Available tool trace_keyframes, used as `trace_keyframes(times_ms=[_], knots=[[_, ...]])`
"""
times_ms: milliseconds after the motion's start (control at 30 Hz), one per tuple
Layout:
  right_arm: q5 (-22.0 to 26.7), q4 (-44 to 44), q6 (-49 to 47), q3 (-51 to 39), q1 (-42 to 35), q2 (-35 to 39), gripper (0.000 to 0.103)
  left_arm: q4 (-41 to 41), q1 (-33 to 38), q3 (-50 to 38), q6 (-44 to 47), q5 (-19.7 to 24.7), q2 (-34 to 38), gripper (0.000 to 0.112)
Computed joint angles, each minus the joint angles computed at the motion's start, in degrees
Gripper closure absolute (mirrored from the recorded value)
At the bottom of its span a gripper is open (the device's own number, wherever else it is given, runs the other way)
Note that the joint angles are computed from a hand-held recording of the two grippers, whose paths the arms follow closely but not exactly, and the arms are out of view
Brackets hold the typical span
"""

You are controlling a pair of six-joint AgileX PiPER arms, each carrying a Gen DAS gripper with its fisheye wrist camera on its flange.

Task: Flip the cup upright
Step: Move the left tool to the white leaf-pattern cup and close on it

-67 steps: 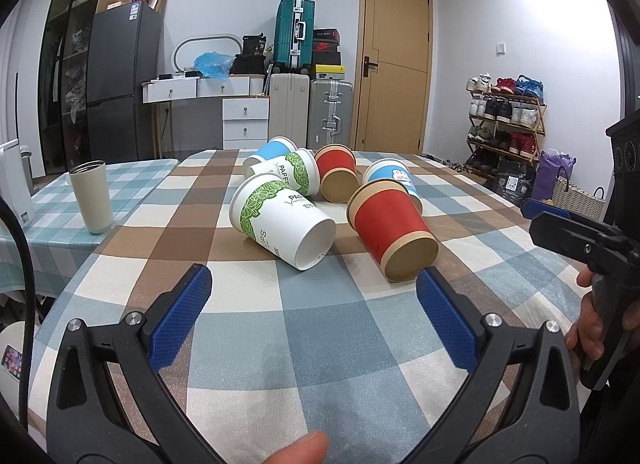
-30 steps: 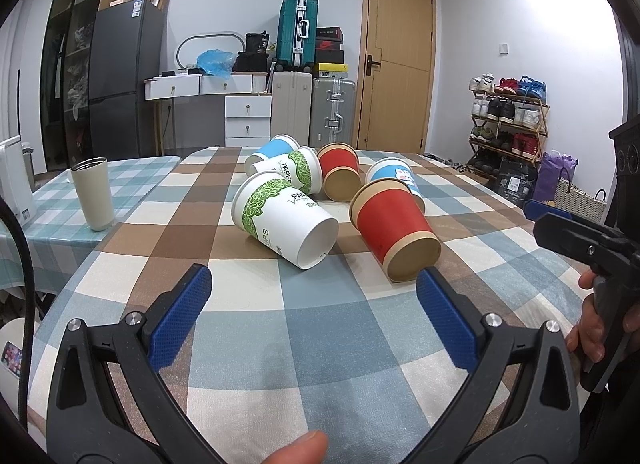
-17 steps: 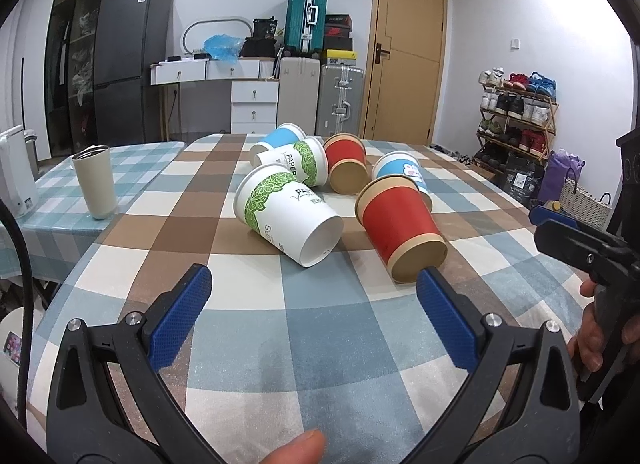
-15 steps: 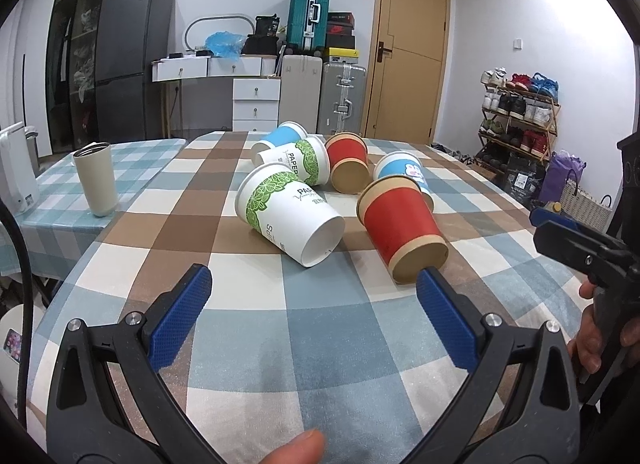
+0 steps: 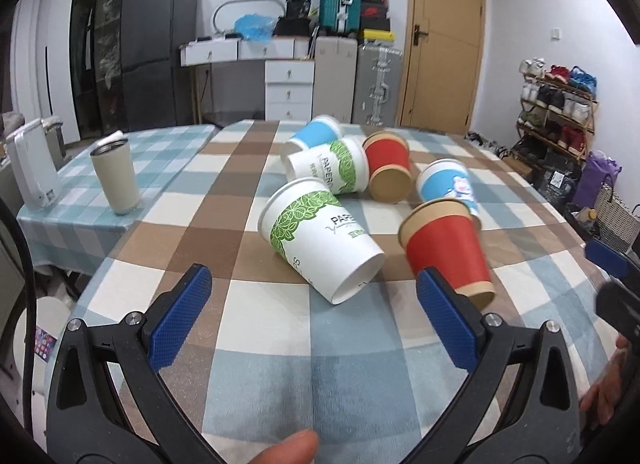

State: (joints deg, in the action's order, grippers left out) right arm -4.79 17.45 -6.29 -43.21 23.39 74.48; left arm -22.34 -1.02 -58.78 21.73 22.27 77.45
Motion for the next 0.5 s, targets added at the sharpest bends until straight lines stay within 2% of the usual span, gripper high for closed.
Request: trace_keyframes(times_ms=[67, 133, 233, 367, 500], knots=[[0.28, 1.04, -1.01, -0.13, -0.06, 0.01, 0.000, 0.67, 0.43, -3.65, -2.43, 4.25, 2.76, 0.010], [0.44, -1.33, 1.40, -0.21, -0.30, 0.04, 0.000, -1.73, 1.24, -5.13, -2.03, 4.90, 4.34, 0.010], [0.56, -1.64, 1.71, -0.14, -0.35, -0.16, 0.000, -1.23, 1.06, -7.97, -4.16, 5.92, 6.96, 0.010], [0.53, -1.28, 1.35, -0.02, -0.37, -0.46, 0.000, 6.88, -1.34, -13.53, -12.84, 6.36, 12.17, 0.010], [0.79, -1.28, 1.38, -0.16, -0.55, -0.38, 0.000, 11.62, -2.67, -18.04, -18.47, 9.14, 16.14, 0.011]])
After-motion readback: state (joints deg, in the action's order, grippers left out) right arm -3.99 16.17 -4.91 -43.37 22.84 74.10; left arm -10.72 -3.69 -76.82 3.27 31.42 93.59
